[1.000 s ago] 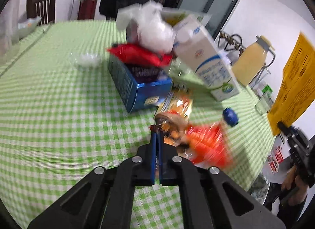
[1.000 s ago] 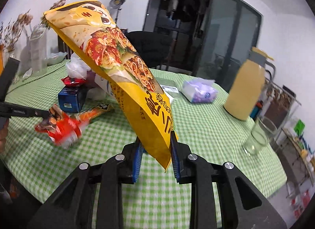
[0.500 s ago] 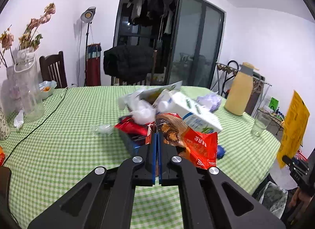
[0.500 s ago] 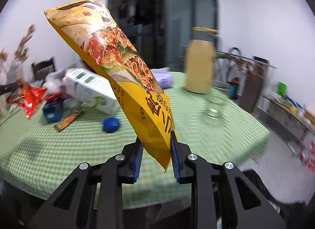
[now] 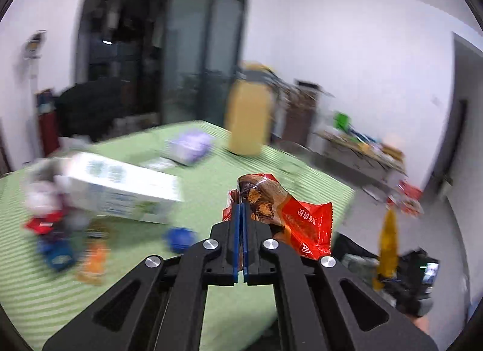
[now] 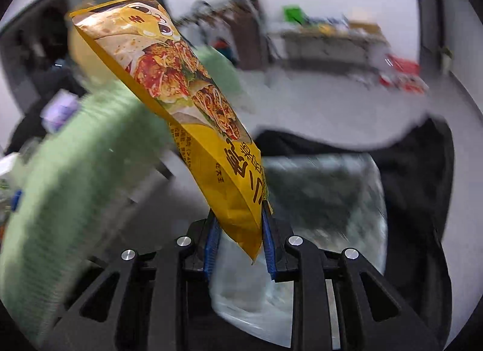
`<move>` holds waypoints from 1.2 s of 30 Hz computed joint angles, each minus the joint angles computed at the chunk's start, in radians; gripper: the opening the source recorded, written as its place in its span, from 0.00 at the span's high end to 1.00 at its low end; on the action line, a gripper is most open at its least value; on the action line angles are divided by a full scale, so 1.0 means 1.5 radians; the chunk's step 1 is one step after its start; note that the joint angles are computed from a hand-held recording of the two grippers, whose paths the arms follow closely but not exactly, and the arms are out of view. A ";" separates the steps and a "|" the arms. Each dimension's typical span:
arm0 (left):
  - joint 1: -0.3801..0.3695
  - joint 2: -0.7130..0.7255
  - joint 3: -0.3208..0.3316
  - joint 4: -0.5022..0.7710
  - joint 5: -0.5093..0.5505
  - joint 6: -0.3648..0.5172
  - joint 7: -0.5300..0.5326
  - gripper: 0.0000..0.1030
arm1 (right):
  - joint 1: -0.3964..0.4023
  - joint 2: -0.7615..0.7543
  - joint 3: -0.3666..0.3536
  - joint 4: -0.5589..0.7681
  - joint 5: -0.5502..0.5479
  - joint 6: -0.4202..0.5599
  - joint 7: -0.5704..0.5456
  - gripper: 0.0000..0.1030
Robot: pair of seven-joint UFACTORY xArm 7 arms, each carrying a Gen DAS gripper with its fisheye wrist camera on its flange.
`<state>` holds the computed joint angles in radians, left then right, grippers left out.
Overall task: Collect trash
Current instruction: 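Carry both items to the lined trash bin and open both tools, then grasp the blue bottle cap with the right tool while the left tool grasps the plastic bag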
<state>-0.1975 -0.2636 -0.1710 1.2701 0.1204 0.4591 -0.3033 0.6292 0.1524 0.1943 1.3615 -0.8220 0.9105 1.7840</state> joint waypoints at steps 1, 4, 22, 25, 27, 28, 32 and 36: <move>-0.017 0.036 -0.013 0.026 -0.008 0.004 0.010 1.00 | -0.007 -0.012 -0.002 -0.033 0.018 -0.019 0.015 0.75; -0.063 0.133 -0.039 0.098 -0.004 0.033 0.039 1.00 | -0.024 -0.018 0.000 -0.095 0.067 -0.058 0.033 0.73; -0.340 0.600 0.023 0.534 0.097 0.337 0.136 0.43 | -0.042 -0.147 0.071 -0.098 0.013 0.175 0.048 0.28; -0.329 0.568 0.024 0.510 0.064 0.321 0.133 0.37 | -0.048 -0.148 0.082 -0.088 0.016 0.193 0.031 0.28; -0.315 0.533 0.024 0.480 0.048 0.294 0.127 0.32 | -0.049 -0.136 0.086 -0.063 0.005 0.203 0.020 0.28; -0.304 0.505 0.022 0.452 0.038 0.270 0.124 0.29 | -0.049 -0.128 0.086 -0.056 -0.003 0.200 0.017 0.28; -0.248 0.391 0.004 0.342 -0.014 0.183 0.131 0.18 | -0.027 -0.088 0.087 0.003 -0.048 0.216 -0.006 0.28; -0.185 0.252 -0.003 0.198 -0.069 0.064 0.152 0.08 | 0.015 -0.031 0.074 0.085 -0.123 0.223 -0.022 0.28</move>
